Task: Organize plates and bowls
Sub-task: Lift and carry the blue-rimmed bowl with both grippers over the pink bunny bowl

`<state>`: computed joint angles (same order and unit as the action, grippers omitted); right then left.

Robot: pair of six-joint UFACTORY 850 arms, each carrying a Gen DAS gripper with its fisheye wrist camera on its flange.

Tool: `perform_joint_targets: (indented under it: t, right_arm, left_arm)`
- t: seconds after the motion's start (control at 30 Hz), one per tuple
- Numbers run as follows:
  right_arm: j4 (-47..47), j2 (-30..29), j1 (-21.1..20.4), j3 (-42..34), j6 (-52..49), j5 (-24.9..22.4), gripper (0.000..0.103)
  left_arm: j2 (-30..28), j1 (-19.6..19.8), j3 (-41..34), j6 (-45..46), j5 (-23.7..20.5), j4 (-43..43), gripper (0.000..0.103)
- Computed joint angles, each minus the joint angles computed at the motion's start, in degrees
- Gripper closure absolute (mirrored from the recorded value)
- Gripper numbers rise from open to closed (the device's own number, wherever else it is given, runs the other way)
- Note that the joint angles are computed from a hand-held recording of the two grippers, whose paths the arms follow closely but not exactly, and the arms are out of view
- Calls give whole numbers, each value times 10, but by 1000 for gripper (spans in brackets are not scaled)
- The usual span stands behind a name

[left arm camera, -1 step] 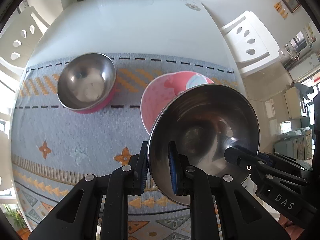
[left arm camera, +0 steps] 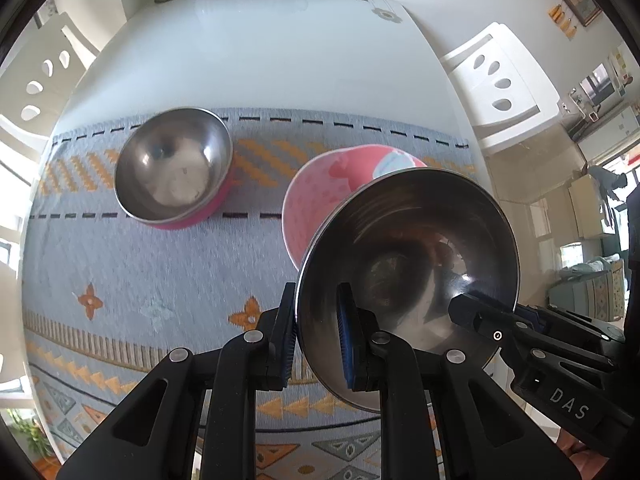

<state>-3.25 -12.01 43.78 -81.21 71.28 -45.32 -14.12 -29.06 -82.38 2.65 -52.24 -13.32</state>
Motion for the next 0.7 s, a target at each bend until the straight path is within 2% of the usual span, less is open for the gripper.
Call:
perform_joint_targets:
  t: [0.43, 0.57, 0.7]
  right_arm:
    - [41, -22, -31, -5, -46, 13, 85]
    - [61, -31, -40, -1, -63, 27, 85]
    - [47, -41, -46, -8, -56, 23, 85]
  left_arm:
    - [-37, 4, -26, 9, 4, -6, 89]
    - [-48, -1, -29, 10, 24, 16, 89]
    - [-67, 3, -43, 26, 24, -3, 89]
